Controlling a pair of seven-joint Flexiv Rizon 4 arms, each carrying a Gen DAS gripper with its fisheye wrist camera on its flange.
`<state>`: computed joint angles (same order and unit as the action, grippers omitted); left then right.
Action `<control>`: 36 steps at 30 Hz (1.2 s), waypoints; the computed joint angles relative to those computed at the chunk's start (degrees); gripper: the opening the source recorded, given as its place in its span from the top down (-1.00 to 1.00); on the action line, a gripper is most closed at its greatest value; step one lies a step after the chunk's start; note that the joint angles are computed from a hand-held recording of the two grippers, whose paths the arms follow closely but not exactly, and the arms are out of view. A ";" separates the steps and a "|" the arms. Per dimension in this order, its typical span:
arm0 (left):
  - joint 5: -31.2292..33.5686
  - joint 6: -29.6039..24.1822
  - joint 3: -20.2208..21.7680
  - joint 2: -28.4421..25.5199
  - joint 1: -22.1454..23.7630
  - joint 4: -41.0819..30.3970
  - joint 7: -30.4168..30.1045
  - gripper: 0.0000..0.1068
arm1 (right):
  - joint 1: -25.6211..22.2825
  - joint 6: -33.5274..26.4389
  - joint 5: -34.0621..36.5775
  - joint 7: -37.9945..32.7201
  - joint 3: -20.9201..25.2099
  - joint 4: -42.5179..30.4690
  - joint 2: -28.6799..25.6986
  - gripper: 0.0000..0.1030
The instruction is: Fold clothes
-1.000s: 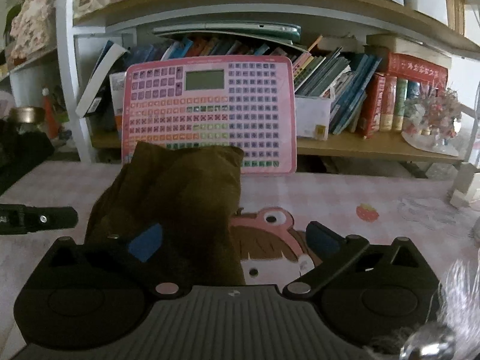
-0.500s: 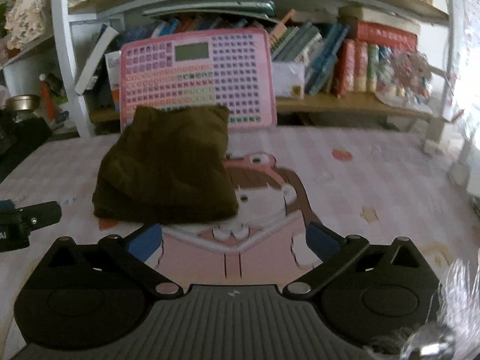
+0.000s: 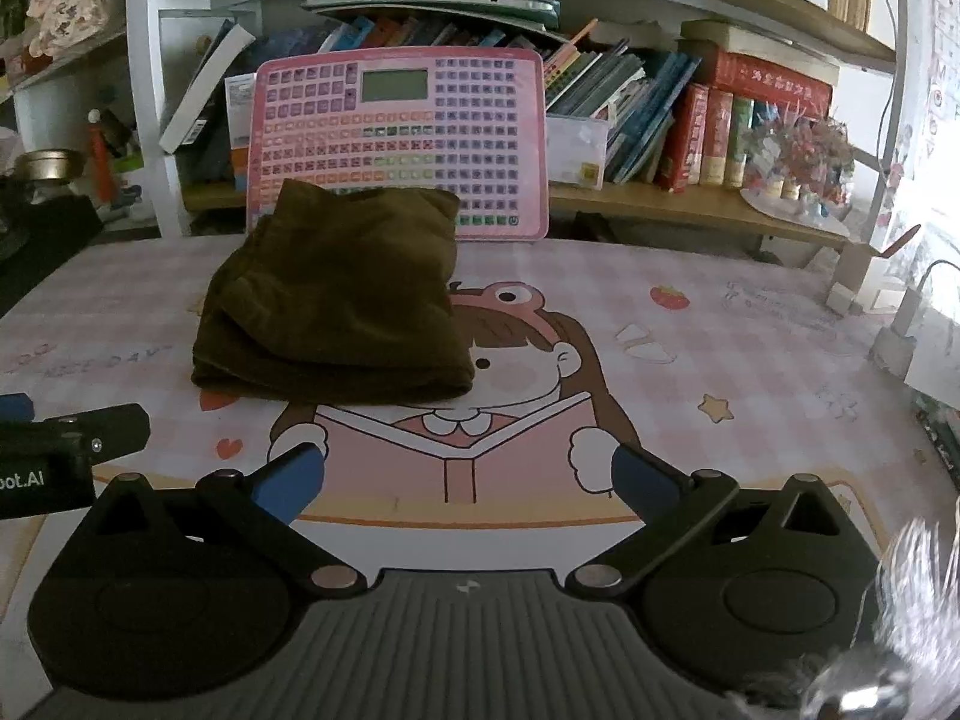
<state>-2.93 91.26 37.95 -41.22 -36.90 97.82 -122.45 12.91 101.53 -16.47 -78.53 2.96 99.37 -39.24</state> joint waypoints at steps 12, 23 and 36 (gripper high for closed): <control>1.87 -2.08 -1.27 0.57 1.19 -0.79 -0.59 -0.90 | -0.61 0.18 -0.01 -0.16 0.88 -0.14 -0.20 -1.00; 5.51 -2.93 -2.42 1.36 2.42 -1.36 -2.81 -0.90 | 0.02 -0.21 0.55 0.60 -0.08 0.00 0.11 -1.00; 8.79 -3.80 -3.91 2.06 3.89 -2.06 -5.06 -0.91 | 2.15 0.26 1.51 1.21 -2.87 0.24 0.12 -1.00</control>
<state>5.86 87.46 34.04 -39.16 -33.01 95.76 -127.51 15.06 101.79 -14.96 -77.32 0.09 99.61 -39.12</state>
